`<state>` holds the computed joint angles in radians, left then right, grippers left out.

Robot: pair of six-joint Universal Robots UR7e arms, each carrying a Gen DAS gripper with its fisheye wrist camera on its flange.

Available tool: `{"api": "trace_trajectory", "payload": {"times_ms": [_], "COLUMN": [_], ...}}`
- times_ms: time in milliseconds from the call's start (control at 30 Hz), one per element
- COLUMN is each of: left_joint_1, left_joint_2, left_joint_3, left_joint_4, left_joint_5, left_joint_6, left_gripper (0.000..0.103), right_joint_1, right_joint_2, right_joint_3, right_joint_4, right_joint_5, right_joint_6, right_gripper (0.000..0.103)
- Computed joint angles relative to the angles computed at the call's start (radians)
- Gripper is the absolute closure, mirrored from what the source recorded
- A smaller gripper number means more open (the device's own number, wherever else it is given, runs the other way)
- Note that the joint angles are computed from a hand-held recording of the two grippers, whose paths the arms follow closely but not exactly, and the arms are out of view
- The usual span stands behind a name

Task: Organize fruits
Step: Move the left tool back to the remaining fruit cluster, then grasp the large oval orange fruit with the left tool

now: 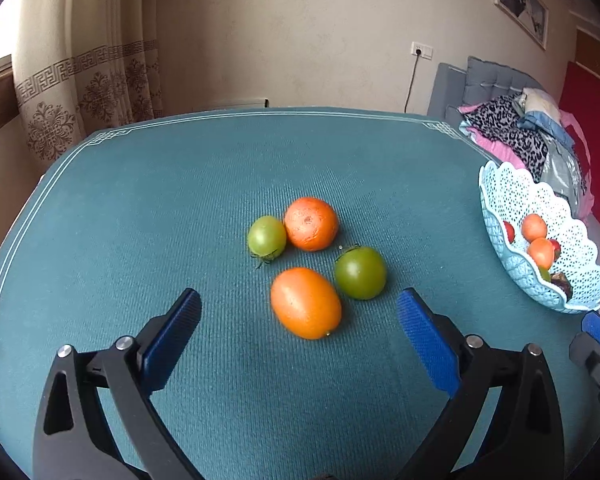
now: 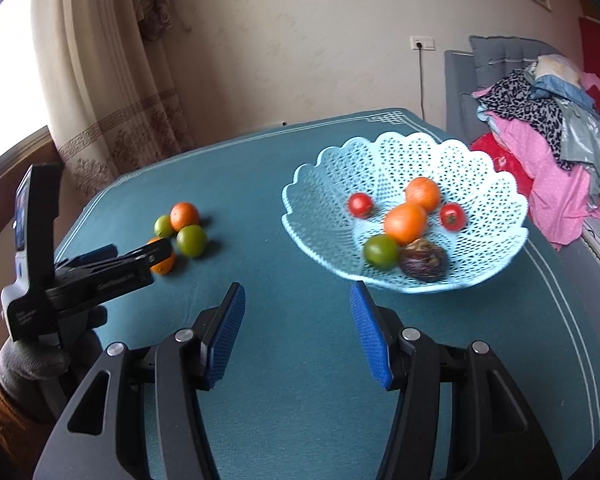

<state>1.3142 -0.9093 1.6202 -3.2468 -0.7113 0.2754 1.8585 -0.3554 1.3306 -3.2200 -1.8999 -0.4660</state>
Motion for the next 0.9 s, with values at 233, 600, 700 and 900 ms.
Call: {"api": "trace_trajectory", "payload": {"times_ms": [233,600,700,900], "left_joint_1": [0.019,0.042,0.042,0.035], "left_joint_2": [0.002,-0.016,-0.017,-0.022], "left_joint_3": [-0.033,-0.033,-0.023,0.007], "left_joint_4": [0.107,0.181,0.158,0.094], "left_joint_5": [-0.037,-0.092,-0.090,-0.055], "left_joint_6": [-0.038,-0.122,-0.106,-0.102], "left_gripper": [0.027,0.062,0.062,0.062], "right_joint_1": [0.015,0.030,0.033,0.048], "right_joint_2": [0.018,0.052,0.065,0.110], "right_joint_3": [-0.017,-0.061,-0.089,-0.161], "right_joint_4": [0.036,0.089,0.114,0.149], "right_joint_5": [-0.011,-0.039,-0.045,-0.065], "right_joint_6": [-0.008,-0.019,-0.018,-0.064], "right_gripper": [0.048,0.048,0.048,0.048]}}
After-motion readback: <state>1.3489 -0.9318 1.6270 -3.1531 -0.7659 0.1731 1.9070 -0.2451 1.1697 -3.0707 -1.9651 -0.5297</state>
